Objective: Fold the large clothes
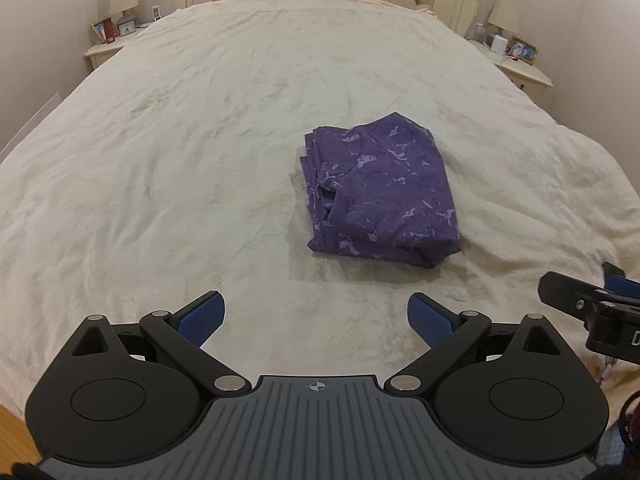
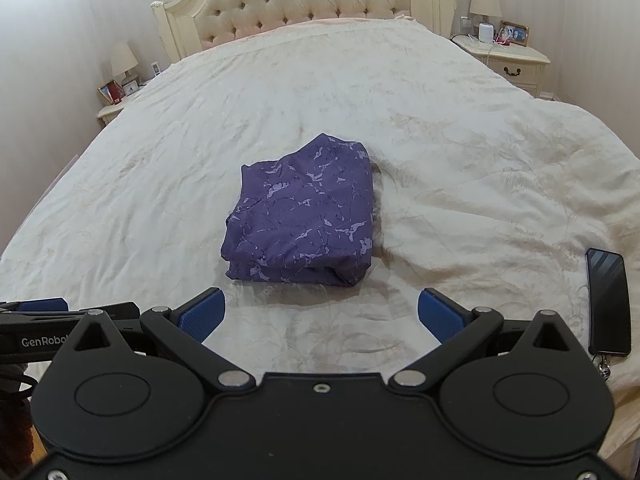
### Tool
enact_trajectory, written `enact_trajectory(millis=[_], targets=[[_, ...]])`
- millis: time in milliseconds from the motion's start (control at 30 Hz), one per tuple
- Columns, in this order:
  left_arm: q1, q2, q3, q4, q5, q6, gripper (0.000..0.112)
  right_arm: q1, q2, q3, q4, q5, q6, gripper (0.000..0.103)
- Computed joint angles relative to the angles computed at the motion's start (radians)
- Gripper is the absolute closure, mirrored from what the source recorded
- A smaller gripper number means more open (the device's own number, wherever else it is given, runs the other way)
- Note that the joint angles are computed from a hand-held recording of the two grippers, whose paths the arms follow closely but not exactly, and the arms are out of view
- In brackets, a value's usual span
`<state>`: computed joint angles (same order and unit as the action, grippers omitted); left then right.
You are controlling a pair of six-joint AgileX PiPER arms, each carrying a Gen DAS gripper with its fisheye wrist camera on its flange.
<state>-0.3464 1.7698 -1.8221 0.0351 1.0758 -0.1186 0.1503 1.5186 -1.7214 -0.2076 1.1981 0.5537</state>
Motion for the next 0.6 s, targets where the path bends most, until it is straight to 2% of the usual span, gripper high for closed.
enact_trajectory(millis=[233,600], targets=[[0.002,0.049,-0.061,-0.002,0.022,0.005,0.013,-0.025,0.028,-0.013,0.022,-0.006,-0.005,0.001],[0.001,0.199,-0.263,-0.013,0.120,0.025,0.013,-0.080,0.107,-0.069,0.075,-0.003,-0.040,0.001]])
